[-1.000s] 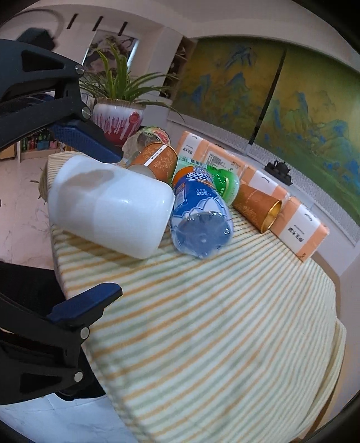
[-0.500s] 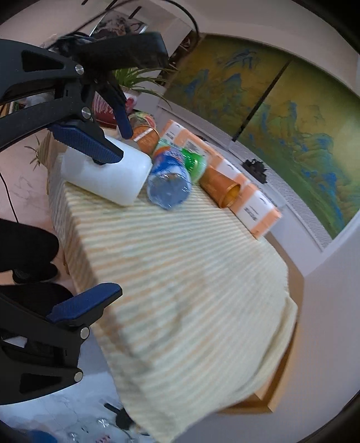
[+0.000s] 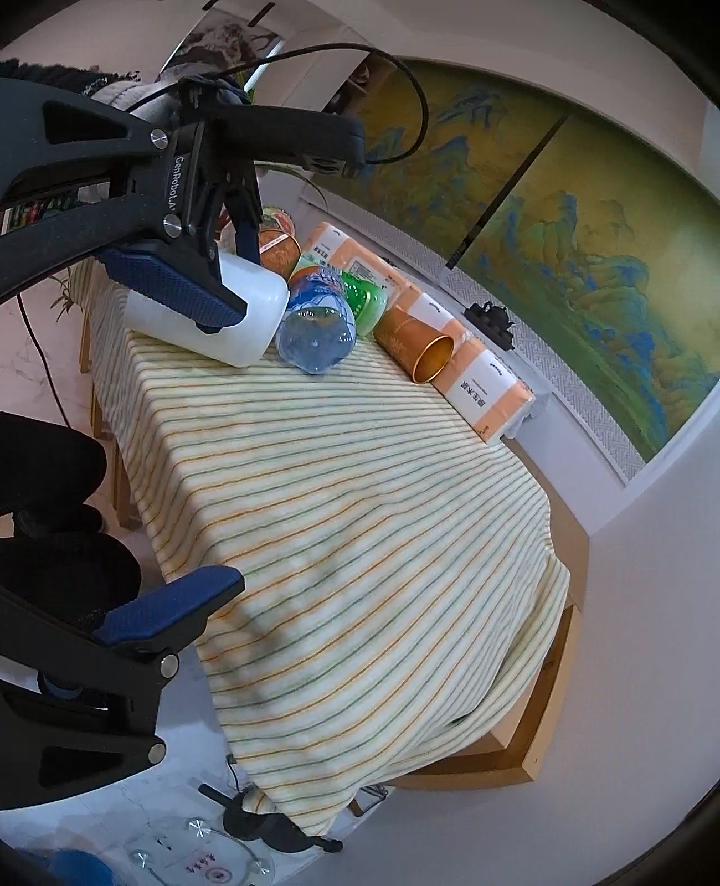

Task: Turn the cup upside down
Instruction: 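Grasp the white cup with the left gripper while the right gripper releases it, then lower the white cup rim-down onto the cloth with the left gripper and open it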

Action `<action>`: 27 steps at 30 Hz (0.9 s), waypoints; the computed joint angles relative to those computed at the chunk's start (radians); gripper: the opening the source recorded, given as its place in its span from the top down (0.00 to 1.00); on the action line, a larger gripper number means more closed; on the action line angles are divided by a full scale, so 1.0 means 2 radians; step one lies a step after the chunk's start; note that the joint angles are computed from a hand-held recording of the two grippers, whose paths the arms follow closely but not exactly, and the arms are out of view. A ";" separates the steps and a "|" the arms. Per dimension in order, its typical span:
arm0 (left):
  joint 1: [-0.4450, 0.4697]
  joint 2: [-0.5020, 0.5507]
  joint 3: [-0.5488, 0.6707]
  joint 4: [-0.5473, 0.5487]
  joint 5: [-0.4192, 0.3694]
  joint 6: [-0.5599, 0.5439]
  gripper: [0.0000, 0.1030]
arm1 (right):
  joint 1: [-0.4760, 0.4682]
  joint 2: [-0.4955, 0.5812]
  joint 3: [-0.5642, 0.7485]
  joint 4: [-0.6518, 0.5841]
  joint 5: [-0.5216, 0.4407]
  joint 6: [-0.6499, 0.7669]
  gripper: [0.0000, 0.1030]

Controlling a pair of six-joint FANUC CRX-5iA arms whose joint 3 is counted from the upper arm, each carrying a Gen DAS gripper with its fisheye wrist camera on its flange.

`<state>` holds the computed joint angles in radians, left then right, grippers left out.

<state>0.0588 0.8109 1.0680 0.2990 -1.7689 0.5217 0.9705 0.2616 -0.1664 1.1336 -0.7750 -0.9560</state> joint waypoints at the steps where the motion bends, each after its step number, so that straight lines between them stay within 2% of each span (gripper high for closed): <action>1: 0.001 0.003 0.005 0.003 -0.006 0.002 0.16 | 0.000 0.000 -0.001 -0.001 0.000 0.001 0.17; 3: 0.003 -0.001 0.000 0.009 -0.004 0.004 0.21 | -0.001 -0.001 -0.001 -0.003 0.001 0.000 0.17; 10: 0.026 -0.049 -0.089 0.043 0.056 -0.012 0.22 | 0.004 0.005 0.009 -0.011 -0.013 0.012 0.17; 13: 0.045 -0.095 -0.172 0.084 0.120 -0.031 0.22 | 0.007 0.010 0.017 -0.013 -0.022 0.025 0.17; 16: 0.067 -0.149 -0.278 0.139 0.197 -0.064 0.22 | 0.014 0.024 0.041 -0.023 -0.053 0.062 0.17; 17: 0.073 -0.158 -0.297 0.154 0.212 -0.071 0.22 | 0.016 0.028 0.048 -0.025 -0.061 0.073 0.17; 22: 0.093 -0.236 -0.458 0.266 0.341 -0.153 0.22 | 0.029 0.066 0.107 -0.038 -0.132 0.158 0.17; 27: 0.097 -0.260 -0.529 0.345 0.402 -0.191 0.23 | 0.041 0.106 0.164 -0.030 -0.199 0.228 0.17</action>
